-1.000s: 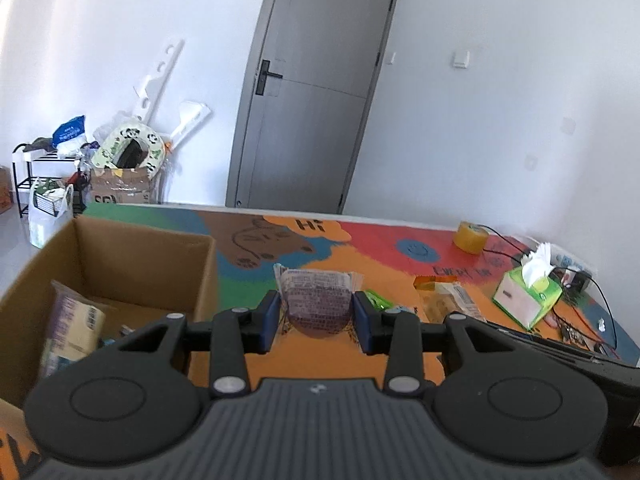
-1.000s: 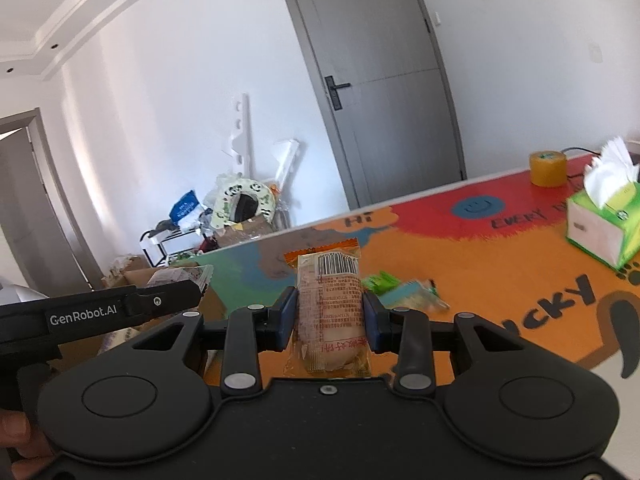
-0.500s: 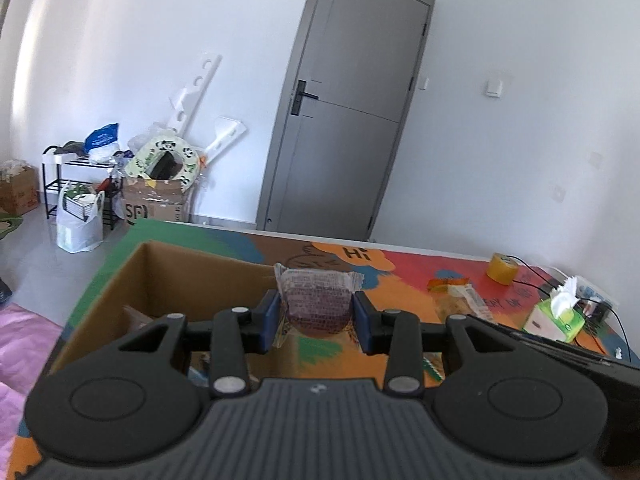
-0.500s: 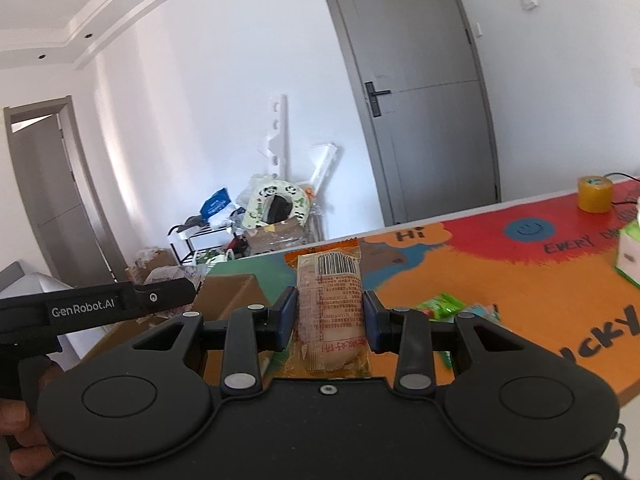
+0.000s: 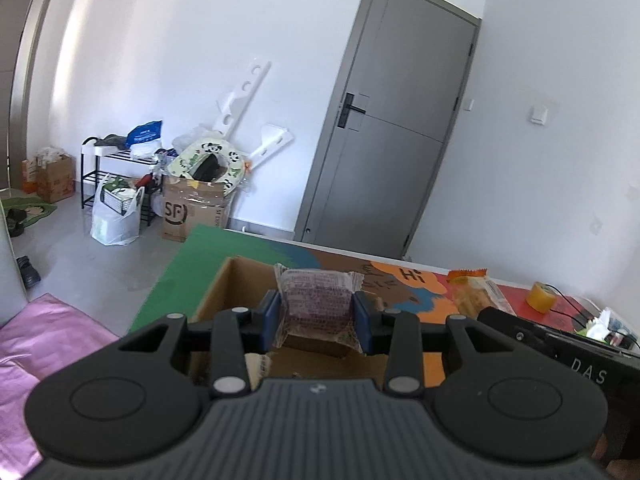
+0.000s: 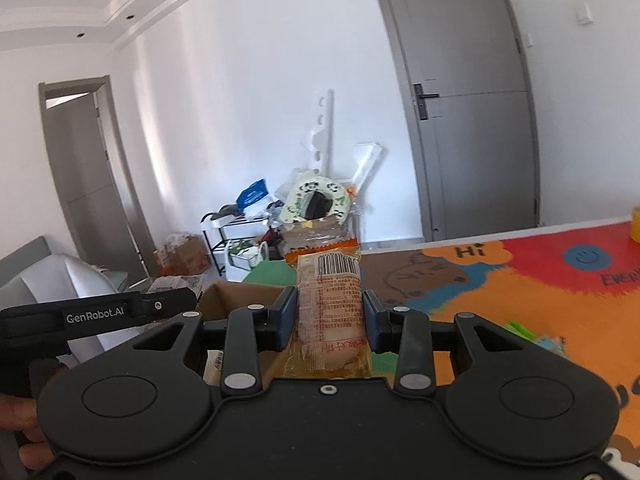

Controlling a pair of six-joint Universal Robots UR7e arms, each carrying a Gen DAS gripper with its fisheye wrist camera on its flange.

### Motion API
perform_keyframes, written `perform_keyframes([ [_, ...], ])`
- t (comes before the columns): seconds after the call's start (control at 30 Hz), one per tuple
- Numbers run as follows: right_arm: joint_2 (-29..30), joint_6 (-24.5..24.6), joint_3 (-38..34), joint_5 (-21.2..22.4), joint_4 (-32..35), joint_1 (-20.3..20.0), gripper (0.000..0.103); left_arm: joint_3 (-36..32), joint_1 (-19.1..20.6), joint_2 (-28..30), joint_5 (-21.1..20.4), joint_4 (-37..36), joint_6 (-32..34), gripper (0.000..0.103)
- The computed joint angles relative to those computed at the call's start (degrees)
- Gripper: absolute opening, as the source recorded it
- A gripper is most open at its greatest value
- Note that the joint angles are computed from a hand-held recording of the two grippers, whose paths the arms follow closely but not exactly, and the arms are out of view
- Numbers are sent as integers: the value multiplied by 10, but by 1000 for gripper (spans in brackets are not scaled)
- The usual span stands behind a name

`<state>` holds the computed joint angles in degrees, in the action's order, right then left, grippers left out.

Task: Organize snacks
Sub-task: 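Carry the cake packet and bread roll packet over the cardboard box with both tools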

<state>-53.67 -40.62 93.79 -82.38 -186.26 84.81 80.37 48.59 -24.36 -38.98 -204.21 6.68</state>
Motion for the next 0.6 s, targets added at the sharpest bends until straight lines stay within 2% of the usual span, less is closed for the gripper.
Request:
perform_keyframes([
  [0.6, 53, -36, -52, -16, 62, 43, 36, 19, 24, -22, -11, -7, -27, 38],
])
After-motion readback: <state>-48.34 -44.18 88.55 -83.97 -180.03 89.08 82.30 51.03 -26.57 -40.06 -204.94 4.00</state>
